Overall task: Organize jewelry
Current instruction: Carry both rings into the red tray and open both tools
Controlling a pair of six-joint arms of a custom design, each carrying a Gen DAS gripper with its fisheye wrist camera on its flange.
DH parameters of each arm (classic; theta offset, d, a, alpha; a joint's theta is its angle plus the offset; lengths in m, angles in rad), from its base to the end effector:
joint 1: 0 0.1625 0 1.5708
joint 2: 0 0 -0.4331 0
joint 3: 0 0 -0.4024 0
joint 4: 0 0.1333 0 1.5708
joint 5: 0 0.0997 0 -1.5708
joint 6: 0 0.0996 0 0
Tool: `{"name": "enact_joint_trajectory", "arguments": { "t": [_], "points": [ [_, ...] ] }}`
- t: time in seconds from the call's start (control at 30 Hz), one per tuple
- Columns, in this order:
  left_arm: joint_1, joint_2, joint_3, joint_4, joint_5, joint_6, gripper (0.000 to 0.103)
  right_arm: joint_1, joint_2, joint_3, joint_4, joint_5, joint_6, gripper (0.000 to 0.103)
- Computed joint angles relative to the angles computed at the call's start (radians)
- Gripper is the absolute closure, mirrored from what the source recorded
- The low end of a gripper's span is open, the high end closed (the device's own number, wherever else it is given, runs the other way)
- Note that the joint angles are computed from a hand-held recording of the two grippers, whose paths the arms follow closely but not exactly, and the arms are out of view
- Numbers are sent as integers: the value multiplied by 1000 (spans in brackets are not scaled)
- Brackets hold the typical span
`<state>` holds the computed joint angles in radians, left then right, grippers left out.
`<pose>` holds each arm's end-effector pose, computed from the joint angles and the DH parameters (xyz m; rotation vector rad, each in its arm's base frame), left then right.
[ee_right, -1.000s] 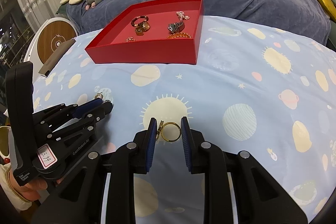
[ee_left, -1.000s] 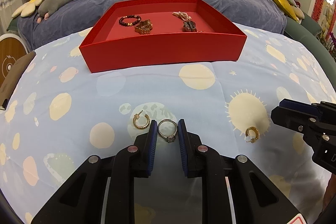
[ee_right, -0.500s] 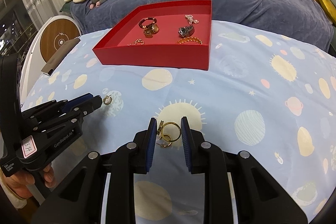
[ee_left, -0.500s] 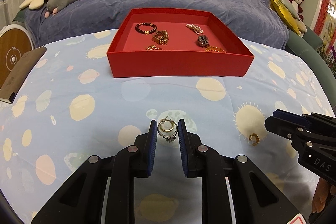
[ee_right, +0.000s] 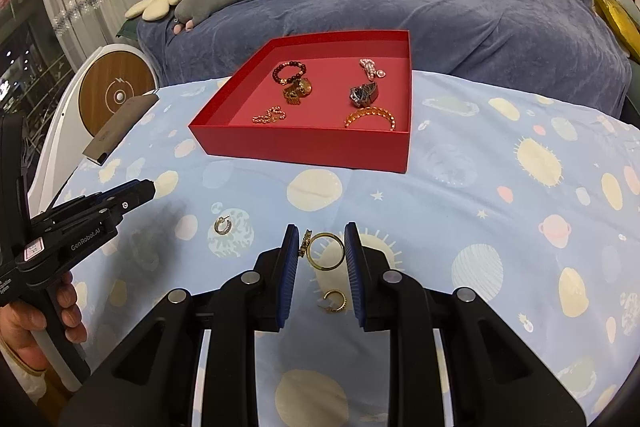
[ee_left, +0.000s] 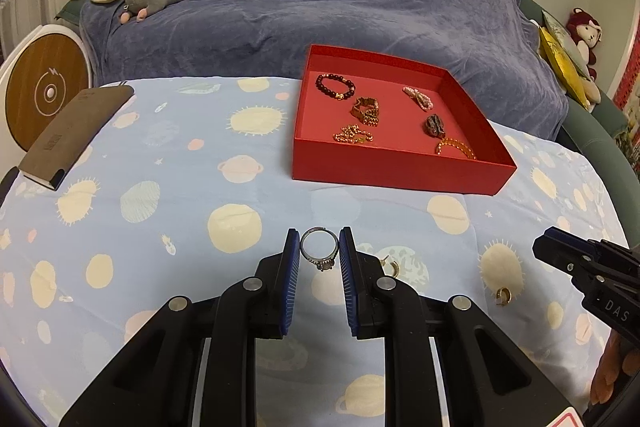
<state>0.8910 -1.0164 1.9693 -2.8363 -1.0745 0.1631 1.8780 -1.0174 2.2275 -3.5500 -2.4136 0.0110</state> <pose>-0.2259 -0.5669 0.1501 0.9996 2.4915 -0.5823 0.2036 -0.4467 0.1762 -0.0708 -2.2583 1.0462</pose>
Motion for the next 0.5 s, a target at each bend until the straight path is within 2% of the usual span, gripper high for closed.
{"name": "enact_joint_trajectory", "arguments": {
  "t": [0.2, 0.33, 0.43, 0.5],
  "points": [
    [-6, 25, -76, 32, -67, -37, 86, -2, -5, -27, -19, 1, -35, 80],
    [-19, 72, -126, -26, -40, 11, 86, -17, -19, -39, -27, 4, -51, 80],
    [-10, 113, -184, 11, -53, 7, 86, -36, -25, -69, 3, 21, -72, 80],
    [-11, 147, -212, 3, -39, 54, 86, -48, -20, -104, 26, 35, -95, 80]
  ]
}}
